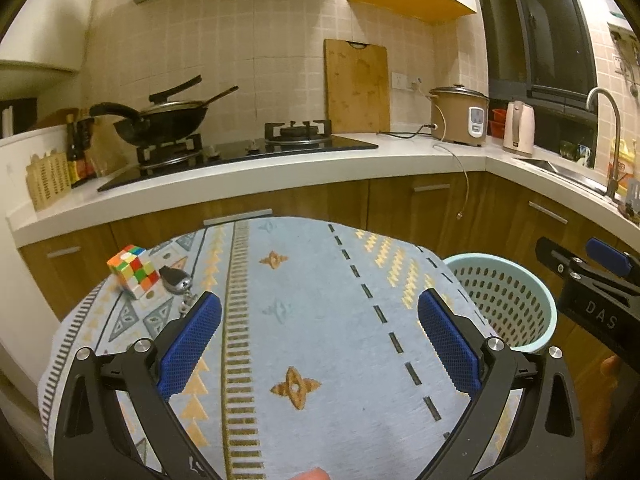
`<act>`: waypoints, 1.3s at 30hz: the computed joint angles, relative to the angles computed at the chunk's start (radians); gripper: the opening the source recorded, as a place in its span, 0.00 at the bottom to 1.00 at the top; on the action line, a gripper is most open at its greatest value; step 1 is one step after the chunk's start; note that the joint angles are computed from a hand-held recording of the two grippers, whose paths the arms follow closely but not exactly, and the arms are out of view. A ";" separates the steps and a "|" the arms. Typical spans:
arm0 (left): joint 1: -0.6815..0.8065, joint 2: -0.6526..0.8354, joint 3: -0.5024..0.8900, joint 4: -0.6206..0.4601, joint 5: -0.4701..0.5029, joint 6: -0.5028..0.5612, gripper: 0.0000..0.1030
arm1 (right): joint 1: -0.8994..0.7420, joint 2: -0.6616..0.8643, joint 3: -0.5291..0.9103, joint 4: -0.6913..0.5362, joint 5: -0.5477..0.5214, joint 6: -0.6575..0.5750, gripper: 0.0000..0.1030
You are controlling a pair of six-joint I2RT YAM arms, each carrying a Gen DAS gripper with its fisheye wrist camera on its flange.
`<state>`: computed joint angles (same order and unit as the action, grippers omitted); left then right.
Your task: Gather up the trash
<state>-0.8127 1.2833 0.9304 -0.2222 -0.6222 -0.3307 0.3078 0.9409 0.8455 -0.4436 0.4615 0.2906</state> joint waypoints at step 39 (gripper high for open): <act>0.058 0.000 -0.025 0.008 0.033 -0.008 0.93 | 0.027 0.070 0.003 0.028 -0.003 0.005 0.74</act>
